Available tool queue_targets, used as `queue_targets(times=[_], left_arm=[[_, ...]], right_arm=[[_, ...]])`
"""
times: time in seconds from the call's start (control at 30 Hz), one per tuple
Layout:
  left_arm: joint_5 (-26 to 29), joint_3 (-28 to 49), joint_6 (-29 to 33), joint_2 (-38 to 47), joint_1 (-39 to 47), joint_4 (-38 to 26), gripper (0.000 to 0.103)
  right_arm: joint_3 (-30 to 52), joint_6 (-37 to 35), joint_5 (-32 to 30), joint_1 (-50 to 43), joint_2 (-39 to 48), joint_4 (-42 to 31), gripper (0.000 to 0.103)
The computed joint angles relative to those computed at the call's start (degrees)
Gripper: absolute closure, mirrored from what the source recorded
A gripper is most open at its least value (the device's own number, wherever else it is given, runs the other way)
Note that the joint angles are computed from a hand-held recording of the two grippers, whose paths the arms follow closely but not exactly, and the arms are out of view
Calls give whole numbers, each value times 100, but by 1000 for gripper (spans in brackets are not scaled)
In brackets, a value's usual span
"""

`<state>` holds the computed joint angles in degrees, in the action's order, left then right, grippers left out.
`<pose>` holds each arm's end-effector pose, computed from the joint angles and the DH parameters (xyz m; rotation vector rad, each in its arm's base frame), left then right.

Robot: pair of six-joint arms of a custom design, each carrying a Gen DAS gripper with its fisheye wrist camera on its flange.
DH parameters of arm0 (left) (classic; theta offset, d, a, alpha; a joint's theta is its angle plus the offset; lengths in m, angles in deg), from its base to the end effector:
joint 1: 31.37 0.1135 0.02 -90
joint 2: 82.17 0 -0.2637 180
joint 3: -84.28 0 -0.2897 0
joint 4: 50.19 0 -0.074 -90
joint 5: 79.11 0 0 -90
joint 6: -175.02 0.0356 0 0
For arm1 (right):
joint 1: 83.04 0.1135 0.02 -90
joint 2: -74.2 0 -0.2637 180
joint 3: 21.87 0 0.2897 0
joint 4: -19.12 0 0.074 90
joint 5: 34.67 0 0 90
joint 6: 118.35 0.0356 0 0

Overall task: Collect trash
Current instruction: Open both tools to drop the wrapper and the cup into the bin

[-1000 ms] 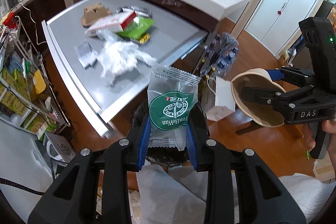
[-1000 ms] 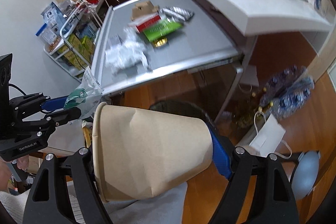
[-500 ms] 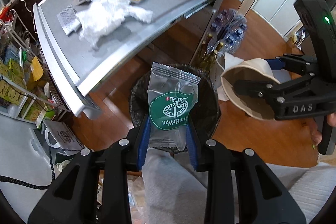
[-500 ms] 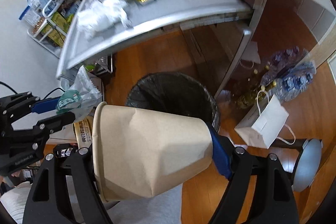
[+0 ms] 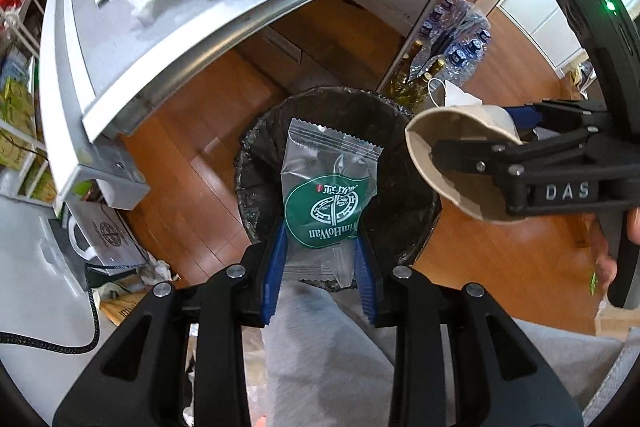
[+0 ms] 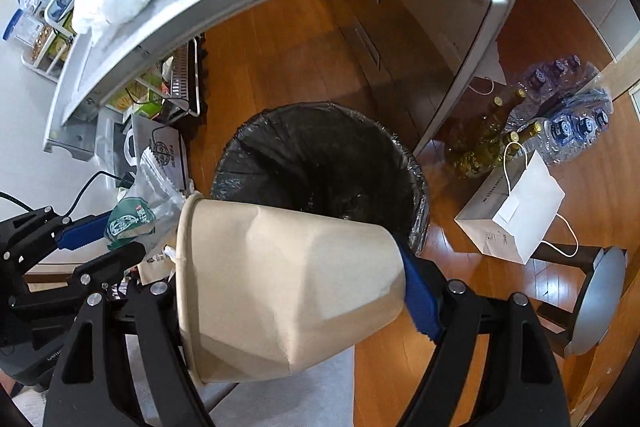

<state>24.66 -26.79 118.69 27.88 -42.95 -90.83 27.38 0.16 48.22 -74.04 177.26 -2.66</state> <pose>0.3355 -0.0774 0.0632 1.1543 2.7033 -0.3078 0.2737 0.0478 0.0307 0.4736 2.8908 0.2914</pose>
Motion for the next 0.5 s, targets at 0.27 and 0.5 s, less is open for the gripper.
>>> queue_targets(times=[0.27, 0.5], left_arm=[[-125, 120, -174, 233, -207, 178, 70], [-69, 182, -170, 256, -253, 280, 35]], right_arm=[[226, -66, -42, -93, 439, 86, 24], [352, -80, -93, -337, 615, 65, 16]])
